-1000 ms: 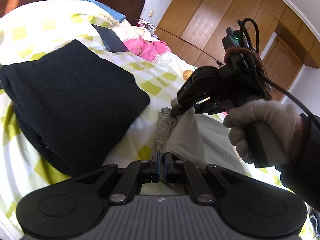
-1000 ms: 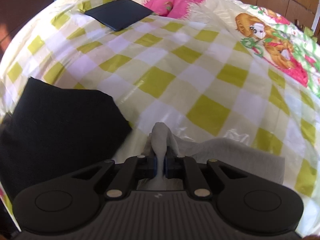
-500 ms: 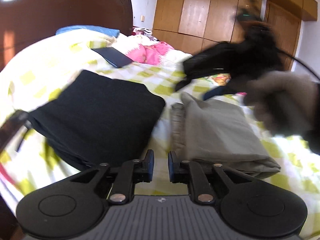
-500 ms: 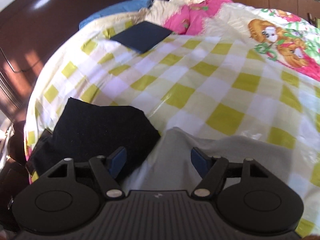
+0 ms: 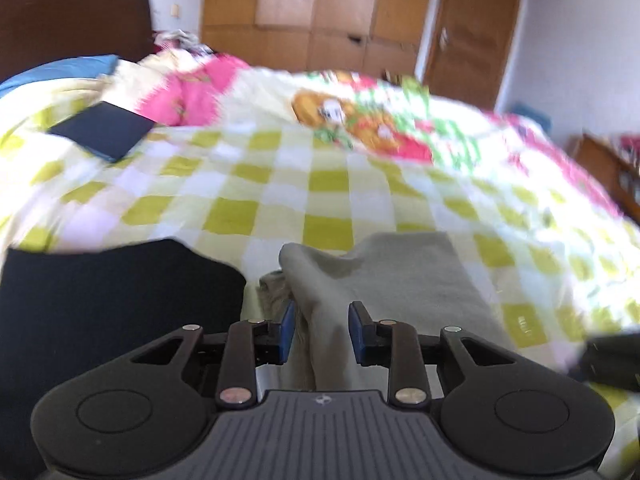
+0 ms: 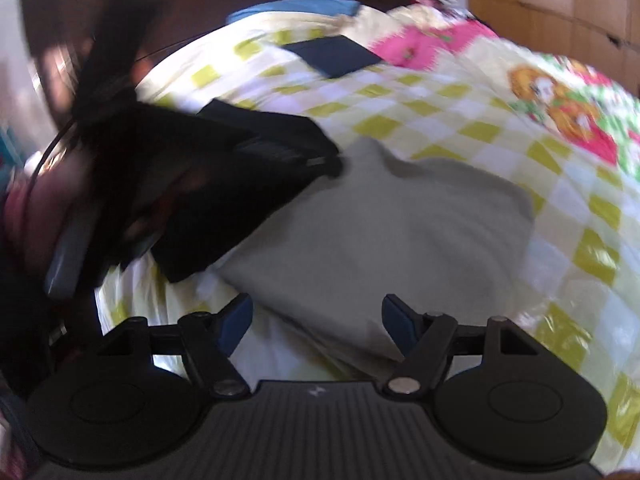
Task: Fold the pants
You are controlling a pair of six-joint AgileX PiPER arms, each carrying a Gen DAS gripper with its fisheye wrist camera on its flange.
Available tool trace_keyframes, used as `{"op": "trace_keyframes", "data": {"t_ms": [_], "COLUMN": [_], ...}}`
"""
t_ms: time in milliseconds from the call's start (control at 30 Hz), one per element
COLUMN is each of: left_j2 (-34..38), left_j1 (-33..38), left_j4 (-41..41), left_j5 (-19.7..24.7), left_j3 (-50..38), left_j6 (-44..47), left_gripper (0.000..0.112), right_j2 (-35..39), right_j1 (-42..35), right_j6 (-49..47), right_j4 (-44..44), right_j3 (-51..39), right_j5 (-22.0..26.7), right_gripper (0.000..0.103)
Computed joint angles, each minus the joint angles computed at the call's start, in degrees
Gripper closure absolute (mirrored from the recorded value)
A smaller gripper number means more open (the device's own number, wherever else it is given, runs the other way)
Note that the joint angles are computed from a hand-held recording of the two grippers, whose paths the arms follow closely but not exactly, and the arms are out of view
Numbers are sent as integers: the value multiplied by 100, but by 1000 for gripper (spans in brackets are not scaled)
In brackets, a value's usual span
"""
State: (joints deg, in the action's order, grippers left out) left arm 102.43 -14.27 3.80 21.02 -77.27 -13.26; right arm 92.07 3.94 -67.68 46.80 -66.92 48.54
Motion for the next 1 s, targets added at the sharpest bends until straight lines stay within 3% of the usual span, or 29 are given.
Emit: {"op": "trace_keyframes", "data": {"t_ms": [133,200,233,267,367,467,600,700,767,833,900,967,1000], "left_j2": [1005,1281,1382,1425,1467,1488,1581,1624,1593,1669,1621,1496,1438], "left_j1": [-110,-237,-280,-317,-358,-330,-264,-154,-177,-198,-239,-191,-168], "left_j4": [292,743,834,883,843,612,511,515,934,1315,1788,1756,1730], "left_j5": [1343,1661,1718,1751,1830,1953,2022,2077,1889,1758,1497,1303,1333], "left_j3": [-1571,-1893,-1999,-2067,-2306,-2688,-3151,-3095,-2650,-2247,-1866,-1718,-1743], "left_j6": [133,-55,-28,3,263,710,1055,968,687,315,-140,-196,-235], "left_gripper": [70,72,78,83,89,90,90,90,90,88,84,82,81], "right_j2": [-95,-15,74,235,361,223,56,341,559,1044,1025,841,728], "right_j1": [705,1093,1145,1090,621,227,324,733,1065,1280,1211,969,796], "right_j6": [-1176,-1438,-1268,-869,-130,273,230,306,127,474,258,146,162], "right_j4": [675,662,465,265,146,297,521,371,315,-239,-1,191,309], "right_j3": [707,851,762,534,-104,-577,-678,-627,-365,-524,-416,-479,-516], "right_j5": [-1215,-1993,-2074,-1926,-1056,-481,-720,-787,-1256,-1161,-1175,-811,-591], "right_gripper": [34,49,79,93,97,97,96,96,88,83,80,57,54]}}
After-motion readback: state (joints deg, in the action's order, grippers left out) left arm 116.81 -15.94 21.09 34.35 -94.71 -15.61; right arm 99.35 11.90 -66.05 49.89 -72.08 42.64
